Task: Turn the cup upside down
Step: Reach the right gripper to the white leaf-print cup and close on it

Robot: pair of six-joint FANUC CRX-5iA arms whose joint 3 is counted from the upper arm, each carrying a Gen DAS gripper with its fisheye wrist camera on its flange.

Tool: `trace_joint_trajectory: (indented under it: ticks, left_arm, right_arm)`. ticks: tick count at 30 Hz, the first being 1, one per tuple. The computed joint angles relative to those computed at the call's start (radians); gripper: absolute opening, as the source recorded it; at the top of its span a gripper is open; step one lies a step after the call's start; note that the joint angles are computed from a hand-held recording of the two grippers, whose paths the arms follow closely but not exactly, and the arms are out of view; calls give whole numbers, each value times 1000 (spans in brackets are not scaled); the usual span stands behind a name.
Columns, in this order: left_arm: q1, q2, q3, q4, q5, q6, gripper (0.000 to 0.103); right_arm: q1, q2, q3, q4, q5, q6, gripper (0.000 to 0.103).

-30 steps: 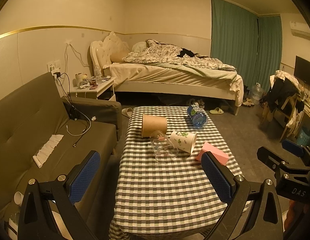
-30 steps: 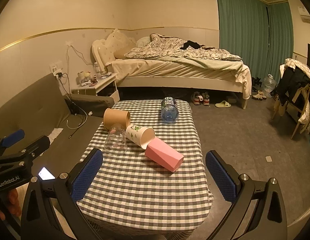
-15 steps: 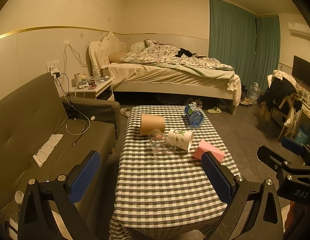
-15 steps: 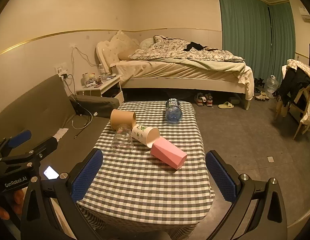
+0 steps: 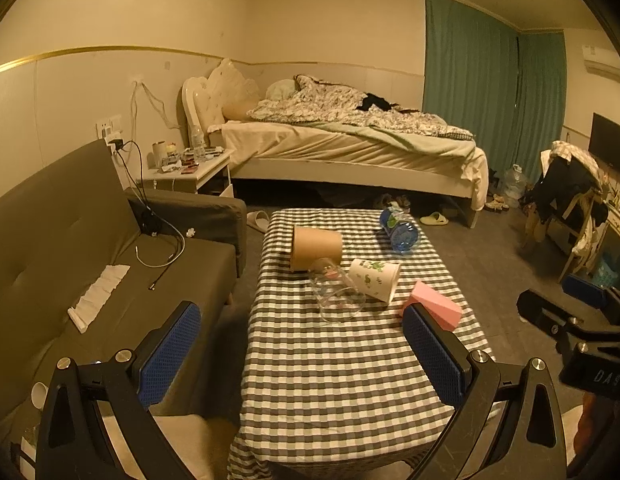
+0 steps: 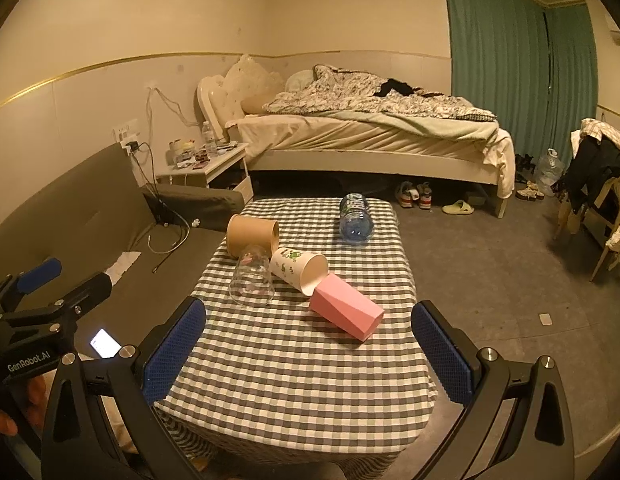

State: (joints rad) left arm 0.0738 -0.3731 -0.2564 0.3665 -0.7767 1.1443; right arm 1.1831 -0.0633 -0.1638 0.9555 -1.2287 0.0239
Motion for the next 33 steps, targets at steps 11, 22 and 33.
trace_joint_trajectory:
  ticks: [11,22,33]
  left_arm:
    - [-17,209,108,-87,29,36,103]
    - [-32,368,202,-209,14,180,103]
    - [-71,460,266,-279,-24,241,103]
  right_arm:
    - [-215,154,179,-206,161,361,103]
    - [-440,552,709,-623,-23,1211,103]
    - [-511,749,958,-802,-171,1393,91]
